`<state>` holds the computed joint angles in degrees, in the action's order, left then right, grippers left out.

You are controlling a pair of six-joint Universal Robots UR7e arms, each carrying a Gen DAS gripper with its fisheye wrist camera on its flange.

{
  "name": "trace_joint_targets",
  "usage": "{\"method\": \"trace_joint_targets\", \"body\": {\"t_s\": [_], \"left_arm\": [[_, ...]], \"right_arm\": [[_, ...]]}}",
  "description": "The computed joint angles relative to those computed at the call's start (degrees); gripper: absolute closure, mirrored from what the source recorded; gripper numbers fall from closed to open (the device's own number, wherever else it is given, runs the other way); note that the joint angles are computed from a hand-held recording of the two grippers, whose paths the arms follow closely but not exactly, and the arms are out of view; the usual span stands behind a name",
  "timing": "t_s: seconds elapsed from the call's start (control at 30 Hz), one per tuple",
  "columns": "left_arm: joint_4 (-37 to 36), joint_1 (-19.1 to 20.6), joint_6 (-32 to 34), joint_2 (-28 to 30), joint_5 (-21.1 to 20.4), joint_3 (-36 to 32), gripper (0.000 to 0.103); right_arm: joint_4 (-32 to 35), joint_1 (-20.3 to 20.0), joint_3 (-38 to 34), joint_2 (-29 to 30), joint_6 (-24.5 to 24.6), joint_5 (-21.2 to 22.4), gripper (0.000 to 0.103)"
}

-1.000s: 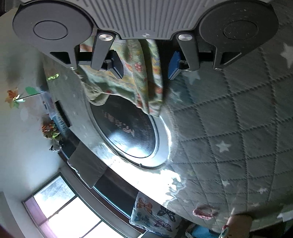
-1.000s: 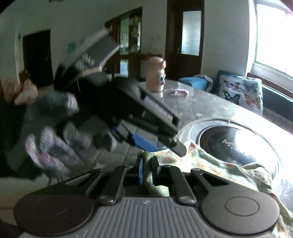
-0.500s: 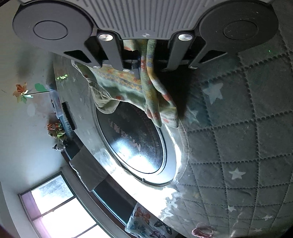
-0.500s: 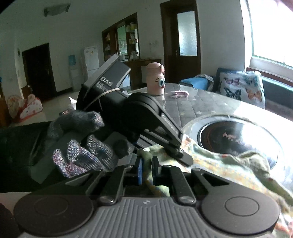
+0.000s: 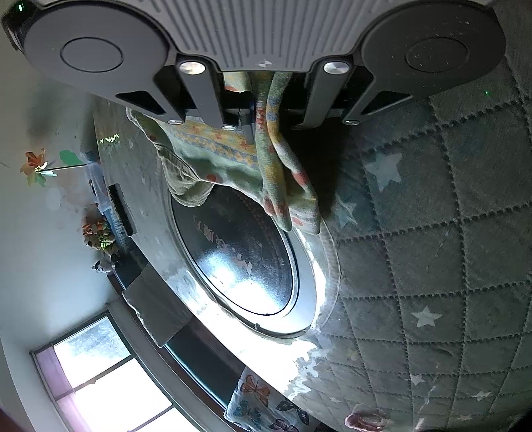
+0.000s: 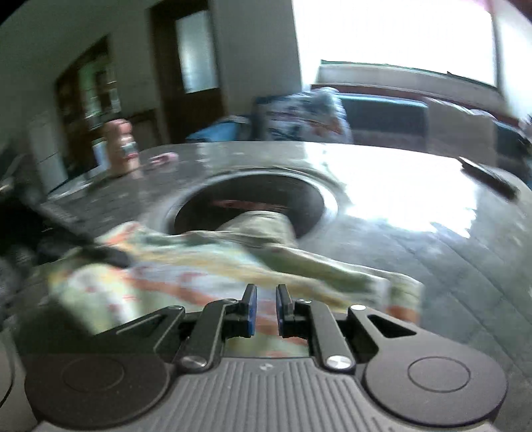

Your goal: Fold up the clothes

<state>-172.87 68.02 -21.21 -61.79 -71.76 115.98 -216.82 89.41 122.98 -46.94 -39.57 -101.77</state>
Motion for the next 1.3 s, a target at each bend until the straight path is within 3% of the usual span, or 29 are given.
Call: {"method": "trace_joint_targets", "body": {"t_s": [0.13, 0.23, 0.37, 0.47, 0.6, 0.73, 0.87, 0.93, 1.03, 1.3], "left_arm": [[0.19, -0.15, 0.06, 0.16, 0.39, -0.18, 0.093], [0.21, -0.19, 0.43, 0.25, 0.64, -0.26, 0.093], [0.37, -0.31, 0.59, 0.24, 0.9, -0.3, 0.093], [0.27, -0.39, 0.77, 0.25, 1.07, -0.2, 0.093], [0.24, -0.36, 0.69, 0.27, 0.96, -0.19, 0.092], [0.33, -0.31, 0.71, 0.28, 0.88, -0.28, 0.092], [0.25, -0.28, 0.78, 0.27, 0.77, -0.28, 0.092], [0.2, -0.26, 0.81, 0.26, 0.72, -0.28, 0.092], [0.0, -0.47, 1.15, 0.21, 0.82, -0.23, 0.093], [-2.62, -3.8, 7.08, 0.15, 1.94, -0.25, 0.094]], "right_arm": [[-1.54, -1.94, -1.97, 1.02, 1.24, -3.04, 0.093], [-2.84, -3.11, -1.97, 0.93, 1.85, -2.59, 0.097], [-6.14, -3.67, -1.32, 0.34, 3.3, -3.43, 0.088], [-6.65, -4.05, -1.72, 0.23, 5.13, -4.63, 0.071], [-5.53, -4.87, -1.58, -0.63, 7.74, -4.59, 0.068], [-3.15, -6.01, -0.9, -1.77, 12.16, -1.34, 0.067], [-3.77, -5.33, -1.32, -0.7, 11.21, -1.91, 0.066], [-5.11, -4.34, -1.85, 0.53, 9.3, -3.81, 0.073], [-5.46, -3.88, -1.79, 0.95, 8.12, -4.0, 0.094], [-9.65, -3.27, 0.51, -0.37, 8.86, -2.28, 0.097]]}}
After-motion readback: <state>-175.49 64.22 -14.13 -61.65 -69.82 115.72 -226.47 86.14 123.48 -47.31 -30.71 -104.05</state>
